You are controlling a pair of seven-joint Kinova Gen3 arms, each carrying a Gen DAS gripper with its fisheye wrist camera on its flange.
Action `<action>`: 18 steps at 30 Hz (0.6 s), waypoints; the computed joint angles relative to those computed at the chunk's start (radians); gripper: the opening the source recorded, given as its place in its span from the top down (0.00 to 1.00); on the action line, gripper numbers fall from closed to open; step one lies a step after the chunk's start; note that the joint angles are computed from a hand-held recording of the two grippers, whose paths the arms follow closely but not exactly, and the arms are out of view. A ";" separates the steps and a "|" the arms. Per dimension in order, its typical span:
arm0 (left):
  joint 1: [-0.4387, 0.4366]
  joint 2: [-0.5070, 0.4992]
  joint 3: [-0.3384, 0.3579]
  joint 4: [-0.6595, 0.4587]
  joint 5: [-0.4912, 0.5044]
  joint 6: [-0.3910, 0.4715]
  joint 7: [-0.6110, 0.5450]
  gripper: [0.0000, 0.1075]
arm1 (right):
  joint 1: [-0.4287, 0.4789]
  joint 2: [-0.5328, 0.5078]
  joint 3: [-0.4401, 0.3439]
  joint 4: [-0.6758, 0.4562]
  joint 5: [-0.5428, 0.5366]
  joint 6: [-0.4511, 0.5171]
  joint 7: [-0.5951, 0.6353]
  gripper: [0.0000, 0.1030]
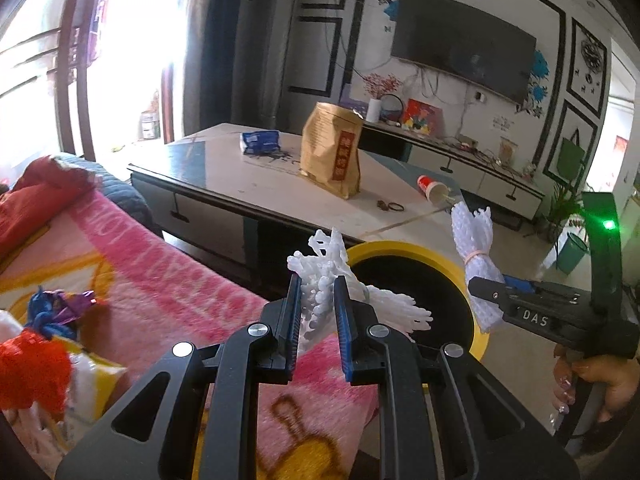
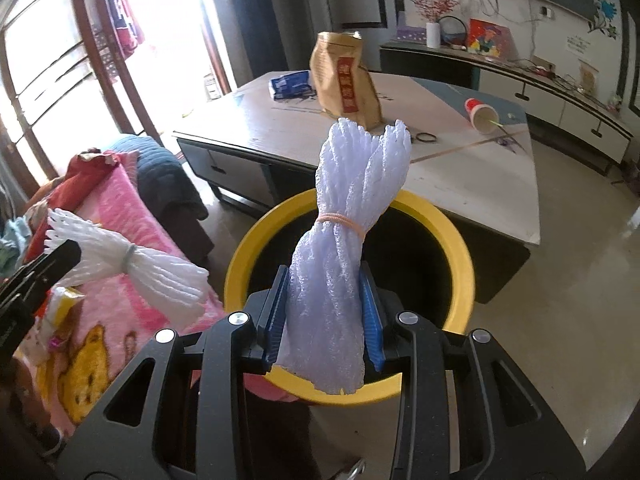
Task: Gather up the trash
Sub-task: 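Carry both foam nets over the yellow bin and open both grippers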
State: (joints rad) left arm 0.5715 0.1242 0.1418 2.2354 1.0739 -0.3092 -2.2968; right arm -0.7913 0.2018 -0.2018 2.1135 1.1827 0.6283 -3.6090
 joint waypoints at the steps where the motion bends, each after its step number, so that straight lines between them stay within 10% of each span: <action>1: 0.001 0.016 0.000 -0.013 -0.004 0.004 -0.004 0.85 | 0.003 -0.001 0.001 0.001 -0.004 -0.002 0.002 0.74; 18: 0.061 0.223 -0.123 -0.193 -0.079 0.169 0.036 0.83 | 0.030 0.028 0.044 0.017 -0.014 -0.055 0.012 0.62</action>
